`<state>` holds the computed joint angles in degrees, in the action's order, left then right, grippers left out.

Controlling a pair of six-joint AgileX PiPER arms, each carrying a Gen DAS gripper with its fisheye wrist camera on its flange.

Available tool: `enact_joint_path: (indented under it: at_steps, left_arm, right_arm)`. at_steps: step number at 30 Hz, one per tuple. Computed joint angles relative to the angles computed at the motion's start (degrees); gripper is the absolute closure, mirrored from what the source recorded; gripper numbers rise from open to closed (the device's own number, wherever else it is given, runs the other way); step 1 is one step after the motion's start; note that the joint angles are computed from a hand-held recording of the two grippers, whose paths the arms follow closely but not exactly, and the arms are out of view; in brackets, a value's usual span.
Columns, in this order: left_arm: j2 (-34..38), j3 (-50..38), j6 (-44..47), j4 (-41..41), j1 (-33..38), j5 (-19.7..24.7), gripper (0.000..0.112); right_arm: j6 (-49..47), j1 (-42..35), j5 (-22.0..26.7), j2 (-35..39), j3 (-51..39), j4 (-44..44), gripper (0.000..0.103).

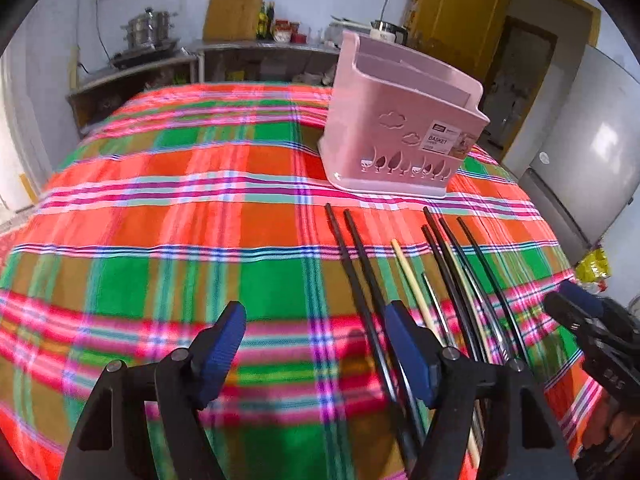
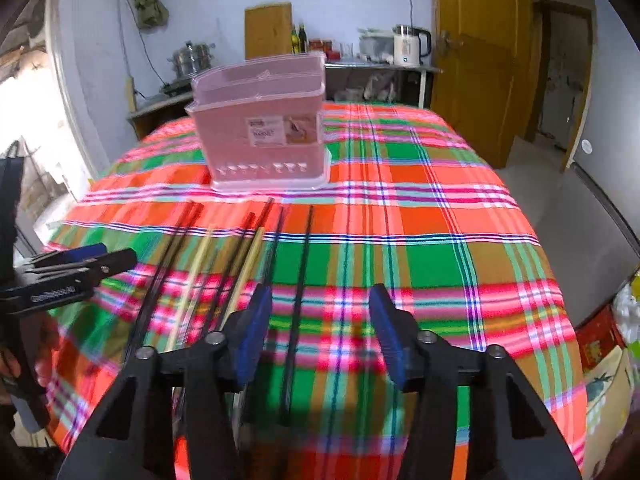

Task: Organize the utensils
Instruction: 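Close the left tool on a black chopstick while the right tool grasps another black chopstick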

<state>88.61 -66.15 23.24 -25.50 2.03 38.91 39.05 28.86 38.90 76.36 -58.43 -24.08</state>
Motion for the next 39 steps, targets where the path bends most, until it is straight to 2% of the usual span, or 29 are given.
enact_joint_path:
  at_steps: [1,5,9,13,21,24,26,29,32,39]
  left_arm:
    - [1.39,-1.39,-1.24,1.01,-0.35,0.43,0.042]
    - [5.54,-5.73,-3.20,2.17,-1.02,2.01,0.044]
    - [7.83,-8.04,-4.24,2.74,-1.32,2.83,0.045]
    - [8.78,-9.15,-6.33,5.32,-2.28,2.27,0.050]
    - [9.48,-10.28,-11.23,11.62,-4.91,1.81,0.055]
    - [9.52,-10.43,-14.39,16.93,-7.38,1.36,0.062]
    - [9.38,-10.24,-15.16,18.98,-8.71,0.86,0.077]
    - [8.92,-9.84,-13.26,19.22,-9.53,0.81,0.091]
    - [9.04,-10.21,-10.63,17.44,-8.55,1.73,0.097]
    - [11.89,-14.69,-7.73,15.43,-7.13,5.52,0.097]
  right_arm:
    - [-2.34,-1.18,-0.37,1.38,-0.95,2.11,0.064]
    - [-10.97,-5.12,-0.89,6.88,-4.96,9.79,0.075]
    - [-16.43,-6.29,-1.49,10.02,-7.54,14.13,0.077]
    - [-19.25,-6.81,-0.97,13.01,-9.59,16.42,0.084]
    - [-20.52,-7.02,-0.05,15.58,-11.78,16.90,0.084]
    - [-20.19,-6.67,0.66,16.12,-12.56,16.08,0.084]
    - [-20.17,-6.69,1.26,16.28,-12.97,15.74,0.088]
    - [-20.34,-7.08,2.06,16.76,-13.82,16.00,0.092]
    - [-21.88,-8.06,2.97,17.19,-14.84,18.12,0.092]
    - [-24.77,-9.04,7.64,21.07,-20.97,20.81,0.092]
